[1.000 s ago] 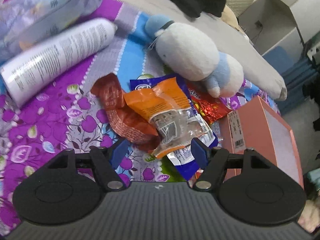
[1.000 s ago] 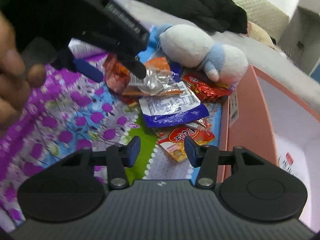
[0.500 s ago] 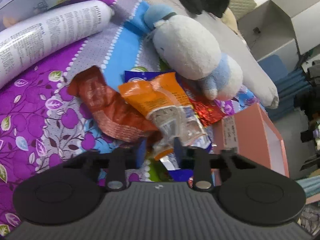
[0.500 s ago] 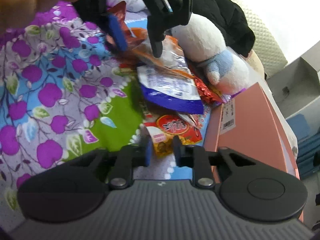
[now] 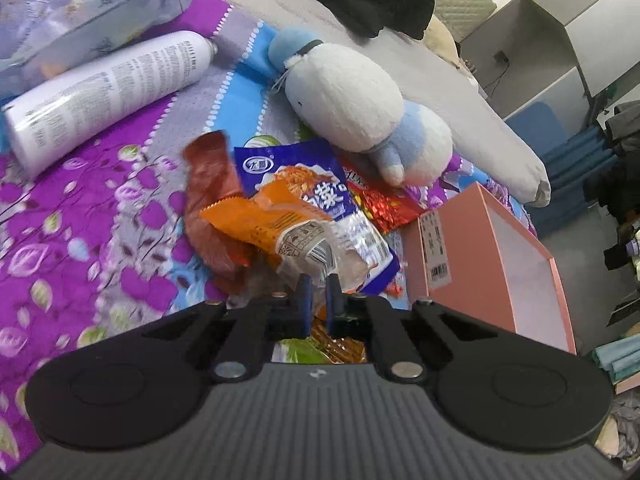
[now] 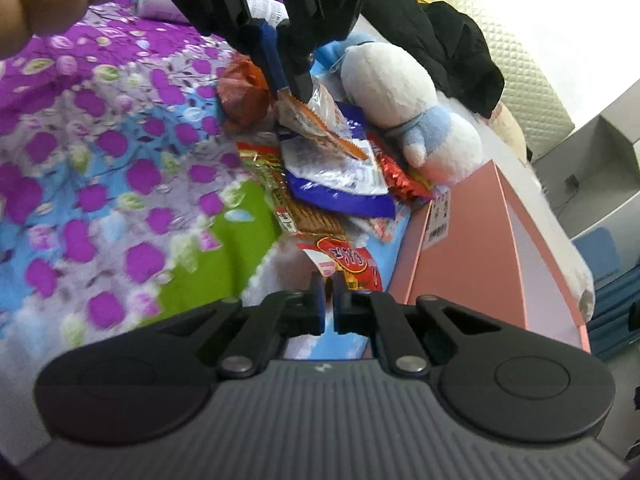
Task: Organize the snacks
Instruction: 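Close left gripper on orange-topped clear bag while right grips spicy-strip packet, then lift both held packets up off the quilt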
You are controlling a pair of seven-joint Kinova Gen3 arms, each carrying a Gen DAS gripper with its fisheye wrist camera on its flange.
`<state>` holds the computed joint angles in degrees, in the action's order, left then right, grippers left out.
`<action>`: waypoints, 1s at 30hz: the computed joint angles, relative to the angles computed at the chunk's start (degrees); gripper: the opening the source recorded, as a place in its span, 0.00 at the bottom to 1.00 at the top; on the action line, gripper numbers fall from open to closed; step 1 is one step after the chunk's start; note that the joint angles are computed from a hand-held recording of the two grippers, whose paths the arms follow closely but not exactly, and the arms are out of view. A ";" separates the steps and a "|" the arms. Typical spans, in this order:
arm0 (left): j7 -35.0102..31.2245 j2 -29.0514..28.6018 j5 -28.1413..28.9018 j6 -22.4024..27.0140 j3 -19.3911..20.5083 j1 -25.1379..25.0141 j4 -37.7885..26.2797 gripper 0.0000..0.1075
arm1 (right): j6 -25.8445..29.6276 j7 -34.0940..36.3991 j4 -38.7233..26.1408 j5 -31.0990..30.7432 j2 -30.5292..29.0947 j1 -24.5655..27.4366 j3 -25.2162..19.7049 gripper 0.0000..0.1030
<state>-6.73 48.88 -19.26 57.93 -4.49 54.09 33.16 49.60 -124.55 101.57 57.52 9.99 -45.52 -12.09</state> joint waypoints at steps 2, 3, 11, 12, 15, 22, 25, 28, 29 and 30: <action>1.61 -1.49 -0.71 -0.03 -0.67 1.46 2.07 0.07 | 1.13 0.33 0.71 -1.43 -1.47 -0.42 -0.71 0.06; 2.28 -2.12 -1.16 0.12 -0.85 2.10 2.91 0.07 | 1.64 0.36 0.70 -2.60 -2.05 -0.29 -0.98 0.06; 8.51 -7.08 -5.99 2.53 -1.07 7.77 9.30 0.06 | 4.32 0.53 3.48 -8.13 -8.06 0.24 -5.08 0.06; 9.54 -7.68 -6.65 2.86 -1.04 8.54 10.13 0.06 | 4.61 0.28 3.94 -8.29 -8.70 0.29 -5.67 0.06; 11.99 -8.93 -8.26 3.76 -0.48 10.21 12.00 0.06 | 5.77 -0.39 4.94 -9.21 -10.69 0.34 -7.61 0.06; 18.34 -12.21 -11.52 3.84 1.18 13.10 18.03 0.05 | 8.30 -1.09 6.65 -9.65 -13.53 0.83 -10.96 0.06; 20.10 -12.94 -12.71 4.57 1.91 14.21 19.17 0.05 | 8.73 -1.28 7.32 -10.74 -14.88 1.29 -11.74 0.06; 21.39 -13.41 -13.65 5.44 2.66 15.17 19.94 0.05 | 8.44 -1.19 7.75 -12.86 -16.48 2.11 -12.47 0.06; 21.85 -13.50 -13.89 5.76 2.86 15.48 20.16 0.05 | 8.49 -1.23 7.96 -13.10 -16.84 2.40 -12.91 0.06; 22.61 -13.74 -14.05 5.94 3.02 15.84 20.65 0.05 | 8.44 -1.18 8.14 -13.33 -17.14 2.66 -13.29 0.06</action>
